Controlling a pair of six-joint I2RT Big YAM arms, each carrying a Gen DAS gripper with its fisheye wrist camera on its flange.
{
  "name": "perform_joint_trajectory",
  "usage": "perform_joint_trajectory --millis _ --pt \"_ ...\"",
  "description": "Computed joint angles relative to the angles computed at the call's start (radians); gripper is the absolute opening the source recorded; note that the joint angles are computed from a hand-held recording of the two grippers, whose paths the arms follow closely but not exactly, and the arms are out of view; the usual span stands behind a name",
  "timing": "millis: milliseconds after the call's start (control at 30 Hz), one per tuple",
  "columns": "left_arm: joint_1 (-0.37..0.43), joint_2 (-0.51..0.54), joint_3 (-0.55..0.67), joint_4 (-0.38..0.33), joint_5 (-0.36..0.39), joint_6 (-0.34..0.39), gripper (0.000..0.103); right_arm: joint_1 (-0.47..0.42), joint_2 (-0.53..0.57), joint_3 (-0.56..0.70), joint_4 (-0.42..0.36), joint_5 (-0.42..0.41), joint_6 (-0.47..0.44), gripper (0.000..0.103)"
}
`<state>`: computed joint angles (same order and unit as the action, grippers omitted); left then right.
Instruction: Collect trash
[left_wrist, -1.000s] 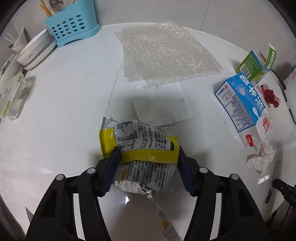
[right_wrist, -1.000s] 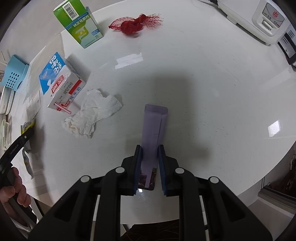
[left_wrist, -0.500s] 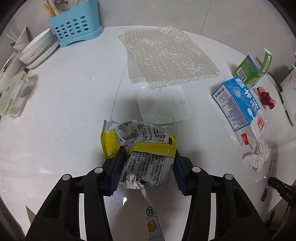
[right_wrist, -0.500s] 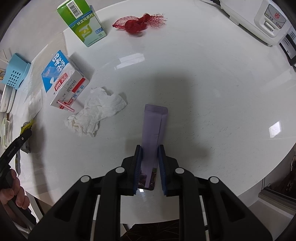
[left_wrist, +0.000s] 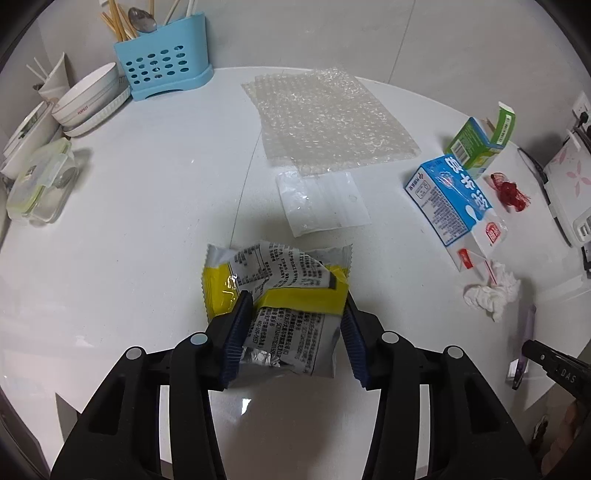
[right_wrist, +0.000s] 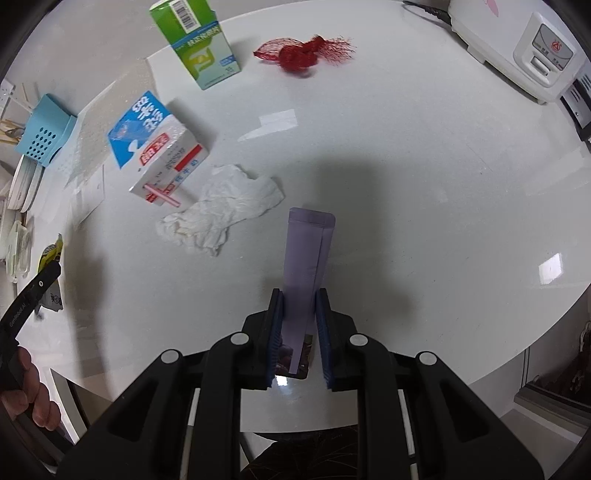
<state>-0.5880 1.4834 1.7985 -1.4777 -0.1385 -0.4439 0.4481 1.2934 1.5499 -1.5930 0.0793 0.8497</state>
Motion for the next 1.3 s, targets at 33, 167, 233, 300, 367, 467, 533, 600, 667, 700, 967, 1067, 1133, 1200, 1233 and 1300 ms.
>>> perform_joint_trajectory --millis 33,167,233,300,367,467,533,600,667,700,967,1067,1133,1200,1233,1300 --pt "0.001 -0.006 -0.003 0.001 0.002 0.004 0.045 0.008 -0.002 0.002 0.0 0.005 0.005 0.017" --pt "-0.008 -0.043 -0.032 0.011 0.006 0.013 0.044 0.043 -0.008 0.008 -0.002 0.028 0.017 0.017" --pt "-0.01 -0.059 -0.051 0.014 0.012 0.018 0.04 0.054 -0.01 0.007 -0.004 0.033 0.03 0.017" --pt "-0.007 -0.071 -0.069 0.015 0.015 0.019 0.04 0.069 -0.016 0.005 -0.01 0.04 0.048 0.017" --pt "0.0 -0.08 -0.082 0.018 0.023 0.019 0.04 0.085 -0.021 0.002 -0.016 0.045 0.064 0.017" --pt "0.011 -0.089 -0.088 0.03 0.021 0.016 0.042 0.095 -0.028 -0.002 -0.02 0.048 0.068 0.017" --pt "0.018 -0.087 -0.077 0.025 0.004 0.001 0.068 0.096 -0.026 -0.001 -0.016 0.048 0.069 0.017" --pt "0.024 -0.084 -0.065 0.012 -0.02 -0.009 0.075 0.094 -0.024 -0.002 -0.011 0.044 0.067 0.017" --pt "0.031 -0.077 -0.052 -0.006 0.0 -0.01 0.076 0.088 -0.023 -0.003 -0.006 0.042 0.058 0.017" --pt "0.031 -0.075 -0.051 -0.011 0.001 -0.01 0.079 0.085 -0.021 -0.003 -0.002 0.039 0.056 0.017" --pt "0.013 -0.046 -0.066 -0.066 -0.016 -0.053 0.081 0.079 -0.009 -0.003 0.01 0.021 0.031 0.017" --pt "0.014 -0.033 -0.071 -0.074 -0.007 -0.074 0.079 0.081 -0.004 0.0 0.008 0.018 0.024 0.017" --pt "0.016 -0.027 -0.074 -0.079 0.007 -0.084 0.066 0.079 -0.003 0.003 0.006 0.018 0.019 0.017" --pt "0.018 -0.022 -0.074 -0.088 0.02 -0.09 0.054 0.079 -0.001 0.005 0.005 0.019 0.017 0.017" --pt "0.018 -0.02 -0.074 -0.091 0.022 -0.093 0.051 0.078 -0.002 0.004 0.005 0.019 0.017 0.017" --pt "0.015 -0.021 -0.075 -0.092 0.011 -0.101 0.046 0.076 -0.005 0.001 0.006 0.018 0.017 0.017"
